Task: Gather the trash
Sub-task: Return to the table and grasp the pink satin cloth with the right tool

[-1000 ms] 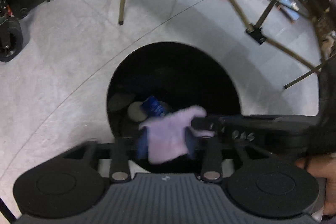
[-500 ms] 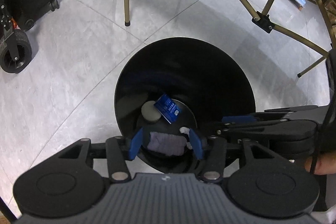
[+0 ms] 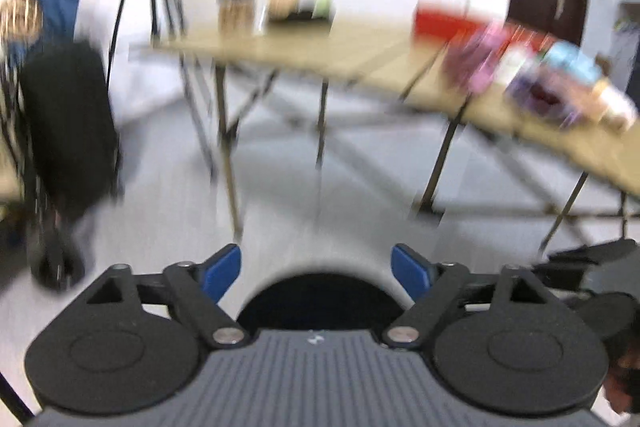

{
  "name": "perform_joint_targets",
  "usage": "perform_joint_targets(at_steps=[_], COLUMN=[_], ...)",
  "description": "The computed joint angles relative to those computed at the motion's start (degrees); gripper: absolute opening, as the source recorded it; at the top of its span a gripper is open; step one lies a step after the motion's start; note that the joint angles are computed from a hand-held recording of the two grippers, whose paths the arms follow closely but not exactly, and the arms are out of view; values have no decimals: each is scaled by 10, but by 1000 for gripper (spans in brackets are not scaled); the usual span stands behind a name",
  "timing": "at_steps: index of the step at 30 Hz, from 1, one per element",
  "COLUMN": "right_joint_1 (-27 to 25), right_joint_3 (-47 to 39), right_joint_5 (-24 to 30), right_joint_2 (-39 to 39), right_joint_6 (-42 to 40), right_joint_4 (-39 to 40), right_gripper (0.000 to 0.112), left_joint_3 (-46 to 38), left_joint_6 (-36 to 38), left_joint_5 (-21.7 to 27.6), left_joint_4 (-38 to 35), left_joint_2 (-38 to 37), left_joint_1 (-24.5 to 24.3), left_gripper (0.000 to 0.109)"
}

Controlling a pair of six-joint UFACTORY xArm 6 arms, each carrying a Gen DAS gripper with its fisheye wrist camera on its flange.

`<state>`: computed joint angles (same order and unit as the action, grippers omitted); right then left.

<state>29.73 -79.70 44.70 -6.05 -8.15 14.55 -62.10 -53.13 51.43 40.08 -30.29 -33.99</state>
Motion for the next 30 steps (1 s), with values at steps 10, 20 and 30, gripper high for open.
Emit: perform_joint_targets(at_steps=[10, 20, 30], right_joint_1=[-126, -190, -188], right_joint_3=[108, 57, -69], right_joint_5=[-227, -260, -266], right_joint_2=[-149, -89, 26], right_joint_6=[51, 56, 12], right_joint_4=[-66, 9, 85], right_gripper=[58, 59, 60], left_joint_3=[-126, -325, -441], left_joint_6=[-107, -122, -70], left_joint_5=[-136, -116, -99], left_joint_4=[108, 138, 51], left_joint_2=[128, 297, 389], left_joint_1=[-50, -64, -4], left_gripper=[90, 88, 72])
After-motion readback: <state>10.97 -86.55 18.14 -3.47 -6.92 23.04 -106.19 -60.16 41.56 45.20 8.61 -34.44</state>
